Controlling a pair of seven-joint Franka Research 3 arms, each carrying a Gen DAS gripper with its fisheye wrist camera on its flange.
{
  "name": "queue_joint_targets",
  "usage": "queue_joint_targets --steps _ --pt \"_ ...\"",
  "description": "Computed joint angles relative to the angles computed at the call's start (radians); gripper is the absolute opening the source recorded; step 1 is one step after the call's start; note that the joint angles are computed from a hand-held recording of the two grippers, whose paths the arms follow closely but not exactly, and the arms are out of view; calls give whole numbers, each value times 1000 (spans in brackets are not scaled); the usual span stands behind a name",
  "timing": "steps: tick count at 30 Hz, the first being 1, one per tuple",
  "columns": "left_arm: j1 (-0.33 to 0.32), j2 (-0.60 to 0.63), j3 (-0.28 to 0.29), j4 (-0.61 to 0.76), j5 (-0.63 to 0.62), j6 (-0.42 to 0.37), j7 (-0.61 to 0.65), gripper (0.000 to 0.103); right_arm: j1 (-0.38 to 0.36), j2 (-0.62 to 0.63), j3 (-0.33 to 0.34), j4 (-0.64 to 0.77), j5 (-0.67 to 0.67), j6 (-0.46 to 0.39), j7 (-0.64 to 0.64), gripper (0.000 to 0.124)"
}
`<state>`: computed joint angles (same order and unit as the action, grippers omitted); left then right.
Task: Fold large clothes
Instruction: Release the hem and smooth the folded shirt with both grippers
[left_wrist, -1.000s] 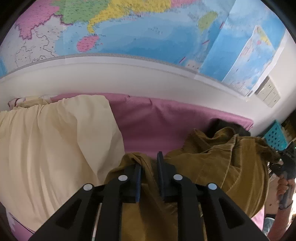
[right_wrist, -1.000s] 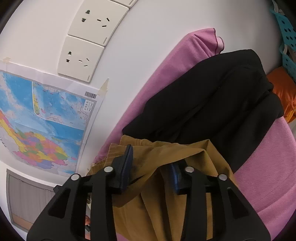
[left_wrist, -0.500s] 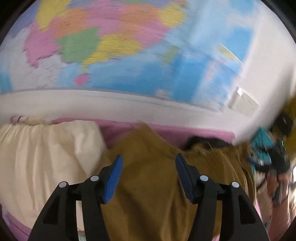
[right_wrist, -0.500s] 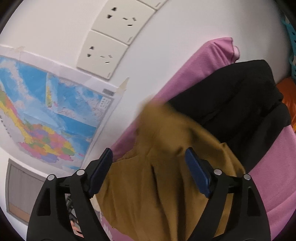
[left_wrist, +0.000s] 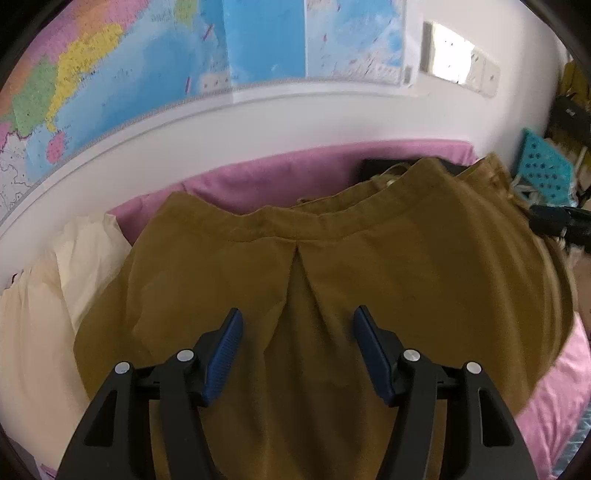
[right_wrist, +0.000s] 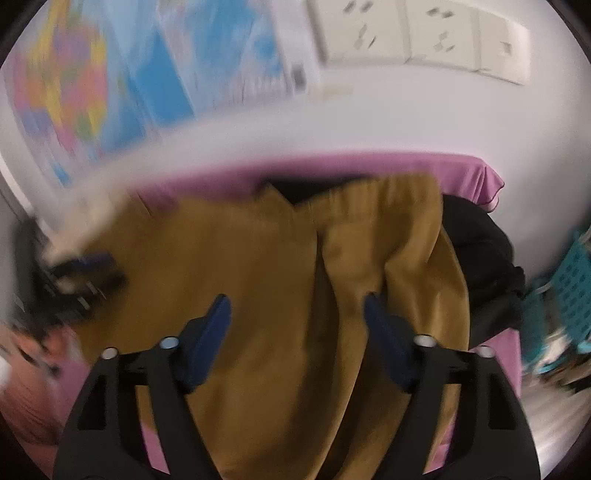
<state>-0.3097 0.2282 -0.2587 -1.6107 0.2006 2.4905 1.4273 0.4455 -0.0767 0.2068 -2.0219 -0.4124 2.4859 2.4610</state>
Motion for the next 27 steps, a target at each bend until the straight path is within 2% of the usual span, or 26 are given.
queue_joint_targets --steps 1,2,3,5,8,10,13,17,20,24,25,27 --pt "-2 9 2 8 7 -4 -4 60 -1 22 -5 7 19 -3 -23 41" --pt "-5 22 6 18 14 -7 -14 58 -2 35 -9 10 8 -2 -20 12" --pt "-8 32 8 26 21 -9 -26 54 -4 36 -15 3 -2 15 -3 7" --pt "-10 41 13 40 32 -24 -38 50 -12 21 -23 -13 -48 60 39 4" --pt "-9 73 17 83 28 -39 -69 47 -31 12 -23 -12 -122 97 123 3" --pt "-11 91 24 104 33 -35 -101 48 -33 50 -20 27 -159 69 141 3" --pt "-7 114 21 125 25 -39 -104 51 -14 118 -38 67 -91 35 92 4" --pt "-22 122 29 114 66 -29 -116 53 -6 104 -70 27 -28 82 93 15" --pt "-21 124 27 110 77 -20 -112 55 -5 21 -58 -24 -149 104 193 32" --pt "-8 127 18 105 47 -12 -93 58 -32 -49 5 -60 -272 161 230 37" --pt "-12 130 21 108 54 -14 -95 59 -34 -41 21 -50 -298 154 219 42" --pt "-26 147 28 127 77 -22 -106 60 -24 -7 18 -36 -235 156 134 42"
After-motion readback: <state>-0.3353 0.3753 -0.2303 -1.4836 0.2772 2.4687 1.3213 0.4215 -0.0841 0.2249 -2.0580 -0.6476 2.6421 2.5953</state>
